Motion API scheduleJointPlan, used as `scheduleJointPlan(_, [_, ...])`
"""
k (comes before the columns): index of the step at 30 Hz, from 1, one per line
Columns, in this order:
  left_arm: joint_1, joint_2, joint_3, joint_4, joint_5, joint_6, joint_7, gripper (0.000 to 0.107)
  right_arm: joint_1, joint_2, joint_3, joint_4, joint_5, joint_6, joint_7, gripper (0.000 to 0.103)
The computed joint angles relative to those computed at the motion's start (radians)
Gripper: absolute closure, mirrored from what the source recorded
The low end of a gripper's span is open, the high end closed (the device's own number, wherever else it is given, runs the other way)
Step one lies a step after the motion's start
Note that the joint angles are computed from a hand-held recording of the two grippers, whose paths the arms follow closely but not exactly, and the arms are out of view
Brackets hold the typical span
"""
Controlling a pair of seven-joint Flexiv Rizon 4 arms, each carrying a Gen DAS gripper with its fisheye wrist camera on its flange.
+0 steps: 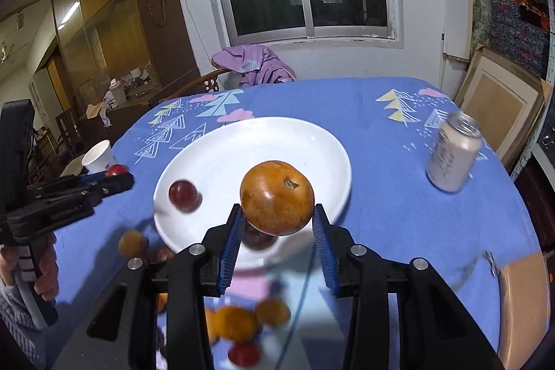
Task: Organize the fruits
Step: 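Carry the tomato and brown-orange fruit onto the white plate and open both tools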
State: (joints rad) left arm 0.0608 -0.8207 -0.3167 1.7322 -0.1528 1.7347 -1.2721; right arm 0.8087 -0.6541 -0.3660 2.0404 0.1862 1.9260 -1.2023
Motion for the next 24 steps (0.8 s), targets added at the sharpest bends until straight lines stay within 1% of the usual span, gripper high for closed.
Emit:
scheduleJointPlan(2, [-0.063, -0.048, 0.061, -0.114, -0.033, -0.079, 0.005, 0.074, -0.035, -0.038, 0.010, -0.082, -0.032, -0.053, 0.016, 0.062])
scheduleJointPlan(3, [-0.082, -0.066, 0.081, -0.152, -0.044, -0.105, 0.007, 0.074, -0.056, -0.053, 0.021, -0.116, -0.055, -0.077, 0.028, 0.062])
scheduleJointPlan(4, [-0.110, -0.095, 0.112, -0.217, -0.061, -0.158, 0.009, 0.074, -0.080, -0.071, 0.033, -0.155, -0.083, -0.106, 0.040, 0.062])
scheduleJointPlan(6, [-0.152, -0.145, 0.160, -0.313, -0.082, -0.233, 0.008, 0.074, -0.114, -0.114, 0.043, -0.233, -0.140, -0.166, 0.069, 0.062])
scheduleJointPlan(9, [-0.186, -0.210, 0.203, -0.429, -0.093, -0.312, 0.010, 0.074, -0.158, -0.167, 0.059, -0.325, -0.212, -0.244, 0.106, 0.062])
scheduleJointPlan(11, [-0.189, -0.238, 0.204, -0.477, -0.098, -0.345, 0.014, 0.074, -0.190, -0.190, 0.080, -0.367, -0.247, -0.281, 0.130, 0.062])
scheduleJointPlan(13, [-0.191, -0.261, 0.203, -0.515, -0.103, -0.373, 0.016, 0.074, -0.249, -0.204, 0.141, -0.407, -0.285, -0.318, 0.136, 0.061])
scheduleJointPlan(14, [-0.193, -0.265, 0.205, -0.520, -0.103, -0.374, 0.014, 0.066, -0.267, -0.211, 0.159, -0.421, -0.301, -0.332, 0.143, 0.060])
scheduleJointPlan(15, [-0.198, -0.270, 0.212, -0.529, -0.101, -0.374, 0.011, 0.059, -0.276, -0.217, 0.167, -0.428, -0.312, -0.333, 0.154, 0.056])
scheduleJointPlan(16, [-0.211, -0.274, 0.234, -0.535, -0.096, -0.363, -0.004, 0.048, -0.288, -0.218, 0.180, -0.429, -0.325, -0.327, 0.158, 0.053])
scheduleJointPlan(17, [-0.221, -0.274, 0.253, -0.534, -0.089, -0.349, -0.019, 0.044, -0.284, -0.216, 0.173, -0.419, -0.334, -0.312, 0.169, 0.050])
scheduleJointPlan(18, [-0.222, -0.270, 0.255, -0.527, -0.084, -0.339, -0.024, 0.044, -0.263, -0.213, 0.143, -0.401, -0.339, -0.288, 0.189, 0.048])
scheduleJointPlan(20, [-0.205, -0.244, 0.235, -0.485, -0.082, -0.314, -0.024, 0.044, -0.230, -0.195, 0.101, -0.360, -0.343, -0.243, 0.220, 0.048])
scheduleJointPlan(22, [-0.187, -0.200, 0.216, -0.415, -0.086, -0.282, -0.031, 0.042, -0.224, -0.166, 0.095, -0.315, -0.334, -0.196, 0.233, 0.046])
scheduleJointPlan(24, [-0.173, -0.148, 0.208, -0.326, -0.086, -0.222, -0.045, 0.036, -0.199, -0.121, 0.080, -0.244, -0.302, -0.130, 0.237, 0.032])
